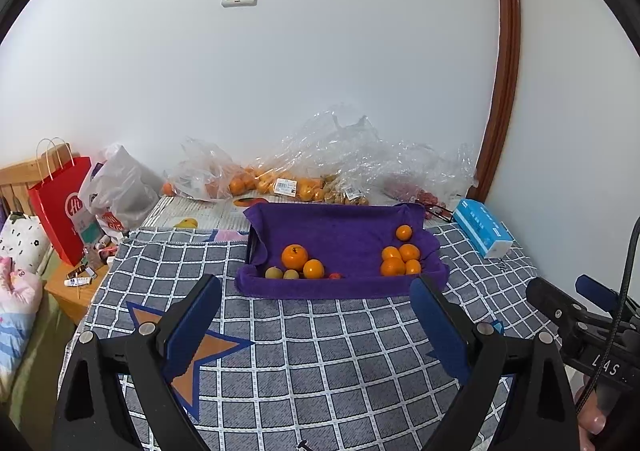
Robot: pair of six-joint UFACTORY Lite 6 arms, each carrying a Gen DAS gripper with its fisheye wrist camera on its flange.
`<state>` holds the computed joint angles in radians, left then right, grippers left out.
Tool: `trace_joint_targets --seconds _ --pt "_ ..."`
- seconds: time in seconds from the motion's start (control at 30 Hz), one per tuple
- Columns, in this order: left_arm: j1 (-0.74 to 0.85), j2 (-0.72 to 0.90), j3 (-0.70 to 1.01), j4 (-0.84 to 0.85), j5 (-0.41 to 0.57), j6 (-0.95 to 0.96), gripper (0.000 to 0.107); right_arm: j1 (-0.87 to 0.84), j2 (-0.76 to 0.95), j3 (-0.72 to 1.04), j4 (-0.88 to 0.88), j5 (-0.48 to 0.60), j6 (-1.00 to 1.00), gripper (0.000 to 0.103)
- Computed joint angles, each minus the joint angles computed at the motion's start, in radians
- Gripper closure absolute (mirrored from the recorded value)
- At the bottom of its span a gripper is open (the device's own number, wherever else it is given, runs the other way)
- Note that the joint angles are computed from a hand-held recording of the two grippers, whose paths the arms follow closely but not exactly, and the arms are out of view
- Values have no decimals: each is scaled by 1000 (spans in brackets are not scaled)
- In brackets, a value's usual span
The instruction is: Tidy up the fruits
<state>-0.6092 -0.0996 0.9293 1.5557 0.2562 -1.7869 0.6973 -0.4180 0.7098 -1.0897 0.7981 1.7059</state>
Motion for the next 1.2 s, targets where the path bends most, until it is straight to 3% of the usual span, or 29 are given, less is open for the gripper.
trace_joint_targets --seconds 1.2 --pt "-4 -14 -18 23 20 -43 12 6 21 -2 -12 17 17 1"
